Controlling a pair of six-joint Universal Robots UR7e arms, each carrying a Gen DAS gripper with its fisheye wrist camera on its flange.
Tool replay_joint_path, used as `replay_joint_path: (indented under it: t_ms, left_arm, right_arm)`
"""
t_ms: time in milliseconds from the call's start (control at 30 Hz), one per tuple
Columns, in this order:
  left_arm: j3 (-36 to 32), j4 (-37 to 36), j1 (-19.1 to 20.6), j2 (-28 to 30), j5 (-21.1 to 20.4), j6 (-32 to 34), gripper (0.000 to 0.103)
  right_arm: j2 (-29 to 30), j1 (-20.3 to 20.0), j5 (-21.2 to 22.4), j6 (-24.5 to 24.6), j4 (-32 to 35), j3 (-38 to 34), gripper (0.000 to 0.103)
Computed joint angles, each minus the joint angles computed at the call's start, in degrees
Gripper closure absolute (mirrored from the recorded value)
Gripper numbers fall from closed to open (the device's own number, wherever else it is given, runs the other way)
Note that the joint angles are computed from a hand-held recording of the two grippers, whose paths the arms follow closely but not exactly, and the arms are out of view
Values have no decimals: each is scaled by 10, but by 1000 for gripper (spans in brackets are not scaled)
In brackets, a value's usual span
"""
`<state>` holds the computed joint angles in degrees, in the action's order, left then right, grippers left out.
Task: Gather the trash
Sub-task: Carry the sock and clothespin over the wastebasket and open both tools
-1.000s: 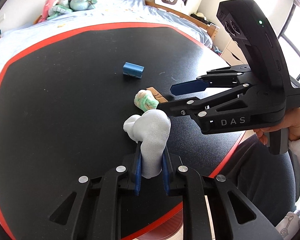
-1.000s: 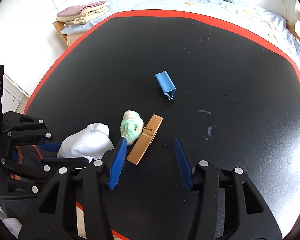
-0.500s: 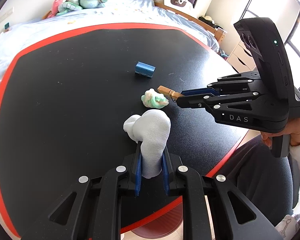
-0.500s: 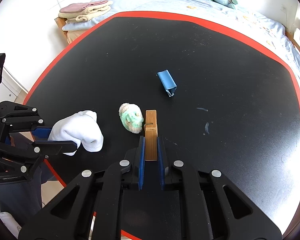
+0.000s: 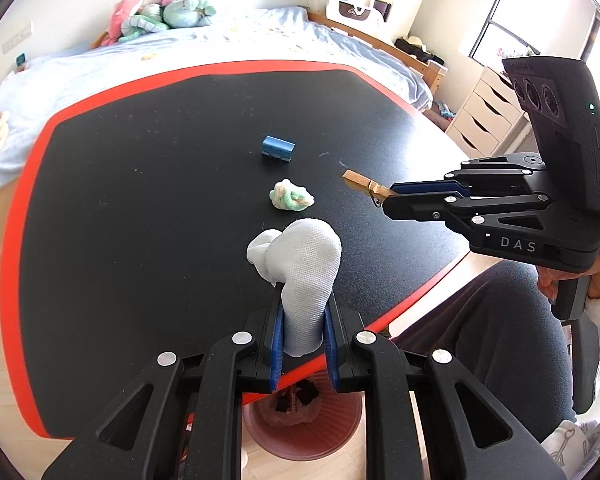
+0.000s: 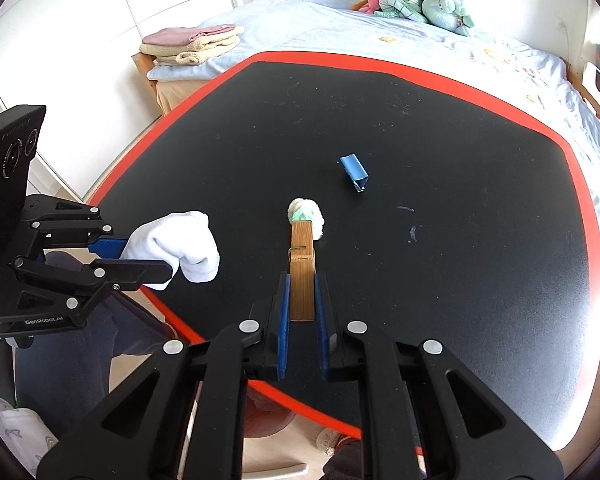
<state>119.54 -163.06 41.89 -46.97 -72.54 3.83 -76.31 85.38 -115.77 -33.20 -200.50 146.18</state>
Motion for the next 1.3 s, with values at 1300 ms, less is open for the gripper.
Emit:
replay_joint_path:
  t_ms: [1300]
  left_arm:
    - [141,14,-59,-123,9,-48,86]
  right_arm:
    - [-13,99,7,47,-45,136,92]
